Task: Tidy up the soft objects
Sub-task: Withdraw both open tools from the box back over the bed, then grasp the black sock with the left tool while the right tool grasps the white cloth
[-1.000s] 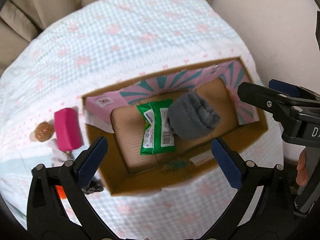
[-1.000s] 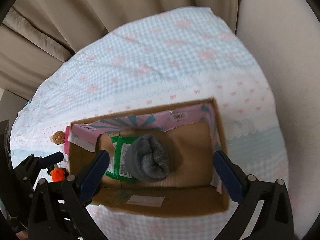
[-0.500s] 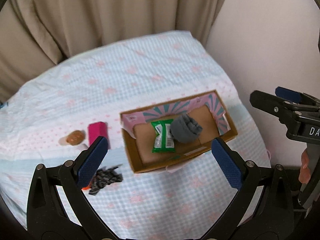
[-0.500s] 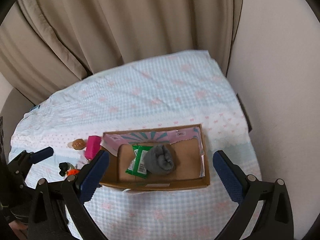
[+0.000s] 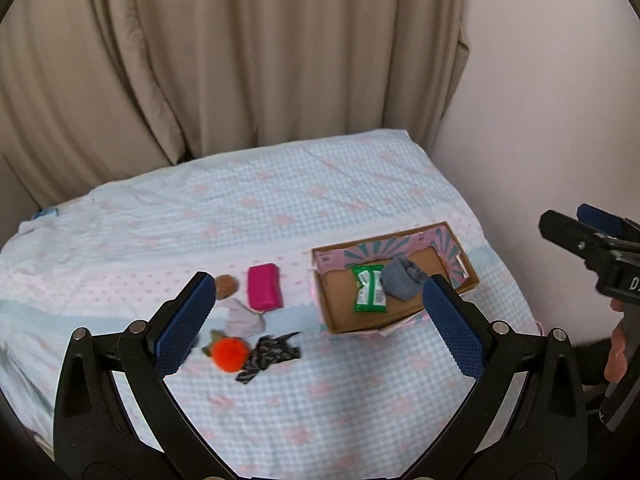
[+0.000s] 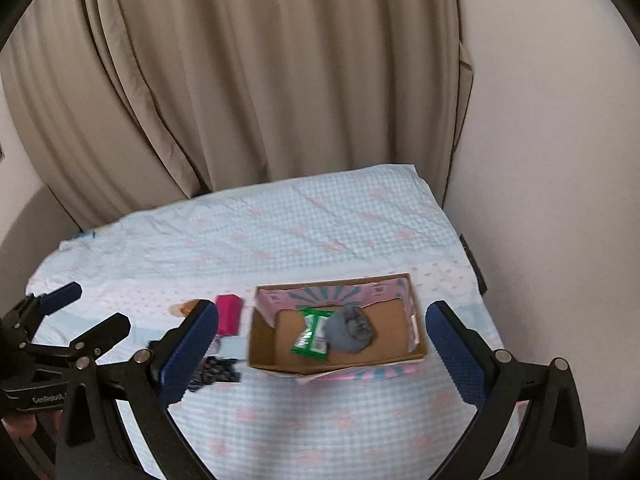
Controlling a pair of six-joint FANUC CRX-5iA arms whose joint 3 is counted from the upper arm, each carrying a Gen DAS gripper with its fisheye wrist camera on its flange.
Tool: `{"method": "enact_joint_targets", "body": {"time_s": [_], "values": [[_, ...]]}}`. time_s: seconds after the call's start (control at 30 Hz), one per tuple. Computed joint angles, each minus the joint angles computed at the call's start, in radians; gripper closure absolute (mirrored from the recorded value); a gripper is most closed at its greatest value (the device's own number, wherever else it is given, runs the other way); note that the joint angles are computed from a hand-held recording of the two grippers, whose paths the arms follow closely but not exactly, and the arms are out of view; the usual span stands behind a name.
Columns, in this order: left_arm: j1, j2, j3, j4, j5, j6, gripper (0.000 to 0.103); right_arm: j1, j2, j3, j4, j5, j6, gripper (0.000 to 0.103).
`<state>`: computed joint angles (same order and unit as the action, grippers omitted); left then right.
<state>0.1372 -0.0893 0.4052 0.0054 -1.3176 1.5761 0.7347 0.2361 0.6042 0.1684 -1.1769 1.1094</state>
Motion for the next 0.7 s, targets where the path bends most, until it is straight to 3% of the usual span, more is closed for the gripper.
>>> {"method": "enact_joint_targets", "body": {"time_s": [0.2,0.37,0.7], "values": [[0.178,-0.139,-0.134,0.13,0.024,-0.147,0.0,0.095,-0.048,-0.044,0.082,0.017,-0.113,0.0],[0.39,-0.223,-0.225,0.246,0.028,-0.293,0.0,0.181,-0.045,-0.048,0.147,0.026,-0.189,0.0],[0.767,-0.239,-0.352,0.495,-0.02,-0.597,0.0,0.314,0.061,0.042,0.207,0.014,-0.3,0.0]]}}
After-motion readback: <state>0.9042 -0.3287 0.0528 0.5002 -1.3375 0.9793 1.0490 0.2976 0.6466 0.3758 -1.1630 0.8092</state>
